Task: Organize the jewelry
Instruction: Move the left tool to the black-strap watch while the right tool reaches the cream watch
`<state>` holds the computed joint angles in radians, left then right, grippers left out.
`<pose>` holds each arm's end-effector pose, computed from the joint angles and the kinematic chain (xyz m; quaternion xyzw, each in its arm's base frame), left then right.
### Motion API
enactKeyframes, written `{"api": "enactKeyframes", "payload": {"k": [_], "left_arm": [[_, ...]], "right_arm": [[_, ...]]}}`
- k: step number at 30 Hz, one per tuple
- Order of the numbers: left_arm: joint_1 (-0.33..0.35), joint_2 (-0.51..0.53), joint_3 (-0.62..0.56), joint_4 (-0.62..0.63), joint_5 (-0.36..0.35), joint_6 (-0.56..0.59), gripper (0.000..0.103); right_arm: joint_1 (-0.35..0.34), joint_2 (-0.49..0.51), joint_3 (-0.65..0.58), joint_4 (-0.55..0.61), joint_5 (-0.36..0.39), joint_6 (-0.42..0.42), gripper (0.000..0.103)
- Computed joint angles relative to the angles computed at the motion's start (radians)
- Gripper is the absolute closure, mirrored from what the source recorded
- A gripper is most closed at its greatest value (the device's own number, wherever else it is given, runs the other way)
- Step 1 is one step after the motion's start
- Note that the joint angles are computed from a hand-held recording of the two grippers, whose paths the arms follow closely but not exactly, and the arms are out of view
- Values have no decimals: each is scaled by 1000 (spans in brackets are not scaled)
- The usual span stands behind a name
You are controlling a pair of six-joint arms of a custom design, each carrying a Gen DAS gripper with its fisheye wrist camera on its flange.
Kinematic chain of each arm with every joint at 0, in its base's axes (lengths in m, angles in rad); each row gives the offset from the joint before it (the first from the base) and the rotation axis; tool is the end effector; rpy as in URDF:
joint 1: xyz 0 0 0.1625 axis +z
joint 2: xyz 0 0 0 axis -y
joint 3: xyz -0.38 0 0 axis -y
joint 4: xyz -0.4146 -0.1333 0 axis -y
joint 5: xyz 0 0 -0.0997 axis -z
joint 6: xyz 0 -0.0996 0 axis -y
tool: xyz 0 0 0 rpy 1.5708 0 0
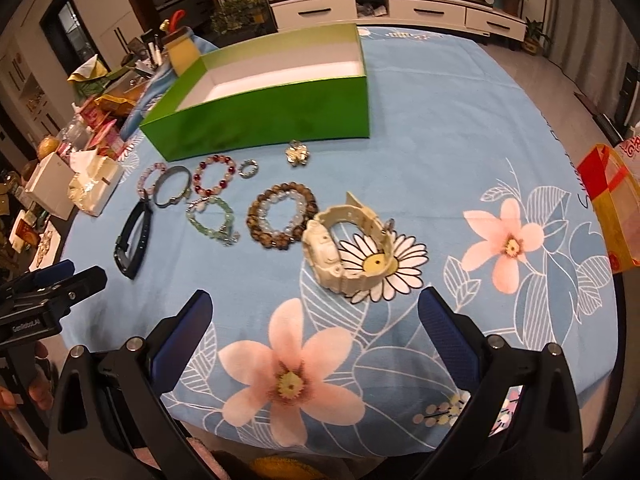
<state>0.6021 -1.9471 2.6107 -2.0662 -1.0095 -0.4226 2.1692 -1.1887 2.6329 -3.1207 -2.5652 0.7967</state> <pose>-0.1179 -0.3071 0.1607 0.2806 0.9157 -0.1149 0.2636 0.2095 -0.2189 0.0604 -0.1120 -0.8709 0.3415 0.3352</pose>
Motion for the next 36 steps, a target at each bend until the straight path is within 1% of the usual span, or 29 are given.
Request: {"api": "enactKeyframes", "payload": {"k": [5, 9, 12, 16, 20, 28, 32, 36], "left_arm": [[-5, -11, 3, -5, -6, 20, 2], [1, -8, -1, -14, -4, 28, 2], [12, 0, -4, -31, -3, 35, 2], [30, 21, -8, -59, -4, 40, 2], [44, 43, -10, -92, -11, 52, 2], [63, 98, -20, -176, -14, 99, 2], [85, 119, -29, -200, -13, 111, 2], [102, 133, -34, -220, -8, 127, 2]], "right_arm": [[11, -14, 4, 17, -7, 3, 1], [14, -21, 14, -16, -14, -24, 1], [4, -18, 29, -79, -11, -66, 1], [-7, -6, 36, -134, -7, -111, 1], [-23, 18, 37, -208, 13, -168, 1], [-34, 89, 4, -357, 56, -327, 1], [-36, 119, -13, -410, 74, -391, 1], [-42, 129, -23, -422, 70, -415, 1]]}}
